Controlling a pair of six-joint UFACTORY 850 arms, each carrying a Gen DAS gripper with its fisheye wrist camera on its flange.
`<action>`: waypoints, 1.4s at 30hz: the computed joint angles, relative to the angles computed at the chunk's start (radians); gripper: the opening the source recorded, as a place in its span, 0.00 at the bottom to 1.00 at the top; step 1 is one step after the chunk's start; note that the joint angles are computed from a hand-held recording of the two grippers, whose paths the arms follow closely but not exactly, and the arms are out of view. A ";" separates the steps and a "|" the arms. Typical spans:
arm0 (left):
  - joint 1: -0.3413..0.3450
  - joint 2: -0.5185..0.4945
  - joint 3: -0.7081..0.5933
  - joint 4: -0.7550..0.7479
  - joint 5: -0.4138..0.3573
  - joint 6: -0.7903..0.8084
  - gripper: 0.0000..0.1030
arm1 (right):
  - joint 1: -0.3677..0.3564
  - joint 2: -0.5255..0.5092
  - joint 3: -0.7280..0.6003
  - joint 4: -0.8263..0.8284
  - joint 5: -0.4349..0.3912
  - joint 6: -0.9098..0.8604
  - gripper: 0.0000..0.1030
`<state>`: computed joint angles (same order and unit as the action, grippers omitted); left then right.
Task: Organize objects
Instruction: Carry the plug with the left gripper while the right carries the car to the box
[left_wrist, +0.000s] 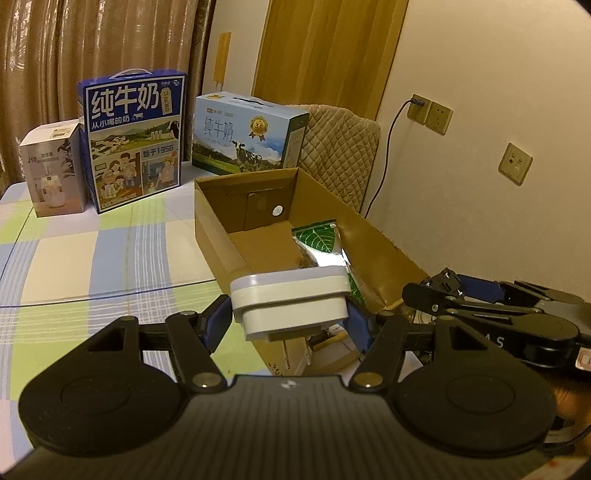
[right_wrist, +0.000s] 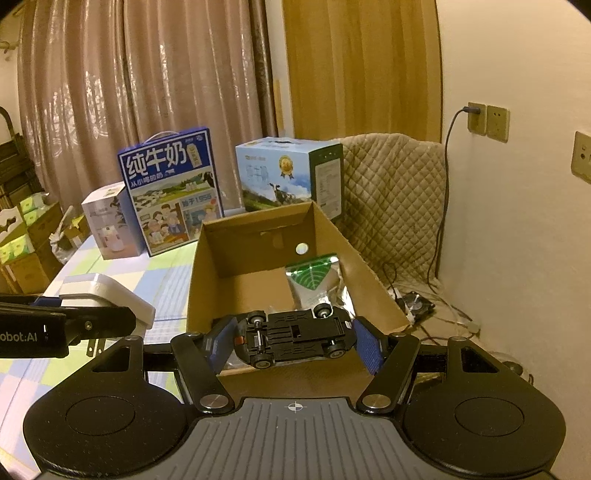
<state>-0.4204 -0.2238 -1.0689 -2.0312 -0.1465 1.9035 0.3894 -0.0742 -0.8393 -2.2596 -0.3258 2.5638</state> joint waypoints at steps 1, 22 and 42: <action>0.000 -0.005 -0.005 0.010 -0.001 -0.010 0.59 | -0.002 -0.002 -0.001 -0.001 0.000 0.002 0.63; -0.007 -0.121 -0.134 0.223 0.001 -0.194 0.59 | -0.063 -0.063 -0.053 -0.127 0.016 0.076 0.63; -0.009 -0.317 -0.402 0.851 -0.029 -0.779 0.59 | -0.133 -0.179 -0.175 -0.211 0.039 0.089 0.63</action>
<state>-0.4292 -0.5408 -1.4712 -1.1800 -0.1753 1.1248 0.2563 -0.2532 -1.0147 -2.4704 -0.2865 2.6526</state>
